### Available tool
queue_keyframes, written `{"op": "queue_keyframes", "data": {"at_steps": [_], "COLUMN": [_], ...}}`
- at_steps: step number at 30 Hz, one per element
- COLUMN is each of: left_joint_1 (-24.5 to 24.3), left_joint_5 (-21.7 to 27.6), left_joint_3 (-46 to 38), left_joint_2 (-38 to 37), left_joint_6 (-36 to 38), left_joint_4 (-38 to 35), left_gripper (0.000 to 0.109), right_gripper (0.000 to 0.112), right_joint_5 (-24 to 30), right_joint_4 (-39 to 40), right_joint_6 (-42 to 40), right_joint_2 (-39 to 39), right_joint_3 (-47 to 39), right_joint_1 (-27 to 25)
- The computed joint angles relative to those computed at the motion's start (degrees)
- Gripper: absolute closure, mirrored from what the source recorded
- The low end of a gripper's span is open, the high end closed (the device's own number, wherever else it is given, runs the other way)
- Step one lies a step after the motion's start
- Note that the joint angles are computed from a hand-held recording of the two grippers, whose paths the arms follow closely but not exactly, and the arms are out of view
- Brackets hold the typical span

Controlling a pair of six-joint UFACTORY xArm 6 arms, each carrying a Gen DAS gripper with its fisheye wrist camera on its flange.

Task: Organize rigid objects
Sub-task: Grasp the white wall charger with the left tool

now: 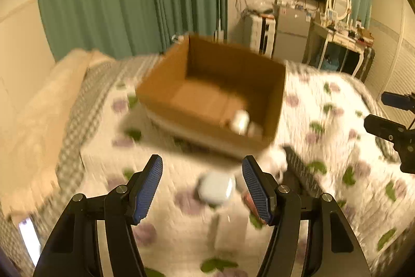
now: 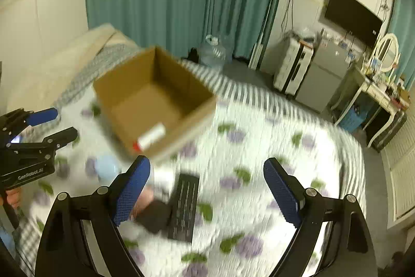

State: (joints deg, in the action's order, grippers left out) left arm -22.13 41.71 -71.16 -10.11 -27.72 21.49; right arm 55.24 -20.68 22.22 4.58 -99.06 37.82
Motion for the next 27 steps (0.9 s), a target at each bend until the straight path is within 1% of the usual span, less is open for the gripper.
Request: {"op": "queue_keyframes", "data": {"at_steps": [1,2,3,5,8,10,13,15,16,17,21,22,25,27], "left_joint_1": [-0.14,-0.78,-0.98,-1.59,-2.19,-2.8,-3.84,-4.52,-4.72,-4.86,-4.52,-4.49,-3.88,-3.24], "left_joint_5": [-1.42,-1.71,-2.15,-1.97,-2.77,-3.26,-3.5,-2.85,-2.66,-2.63,-3.37,-3.64,-3.69,-3.54], "left_joint_3": [2.63,3.79,5.31,7.35,10.84,11.62,11.55,11.0,10.98,10.97,11.66,11.82,10.18,8.11], "left_joint_2": [-0.75,-0.96,-1.05,-1.23,-1.84,-1.32,0.18,1.46,1.84,2.13,1.19,0.78,0.98,1.84], "left_joint_6": [-1.59,-3.16,-3.74,-3.99,-3.45,-0.94,1.02,2.58,2.51,2.34,3.23,2.81,2.92,2.25], "left_joint_4": [0.16,0.67,0.3,0.13,-0.23,-2.09,-2.31,-2.37,-1.69,-1.11,-2.32,-1.93,-2.75,-2.35], "left_gripper": [0.042,0.042,0.042,0.042,0.042,0.042,0.042,0.044,0.049,0.068,0.068,0.068,0.068,0.068], "right_gripper": [0.023,0.023,0.023,0.023,0.023,0.023,0.023,0.023,0.023,0.023,0.025,0.027,0.029,0.033], "right_joint_5": [-1.53,-3.52,-4.22,-4.66,-5.02,-5.05,-5.06,-4.76,-4.16,-3.73,-2.23,-2.05,-1.64,-1.0], "right_joint_4": [0.27,1.35,2.56,6.47,7.6,8.2,8.29,8.58,8.9,9.1,9.84,9.76,9.12,9.03], "right_joint_6": [0.45,0.93,1.11,0.09,-1.39,-2.22,-2.79,-3.46,-3.94,-4.23,-5.43,-5.45,-5.1,-5.06], "right_joint_2": [-1.51,-2.93,-3.38,-3.3,-3.1,-2.22,-0.67,0.29,1.07,1.58,3.37,3.7,5.54,7.45], "right_joint_3": [3.31,6.92,8.61,10.85,12.82,12.51,11.64,11.06,10.44,10.14,9.1,8.91,7.33,5.38], "right_joint_1": [-0.17,-0.67,-1.12,-2.24,-3.08,-3.12,-2.69,-2.52,-2.4,-2.3,-1.78,-1.62,-1.42,-1.51]}}
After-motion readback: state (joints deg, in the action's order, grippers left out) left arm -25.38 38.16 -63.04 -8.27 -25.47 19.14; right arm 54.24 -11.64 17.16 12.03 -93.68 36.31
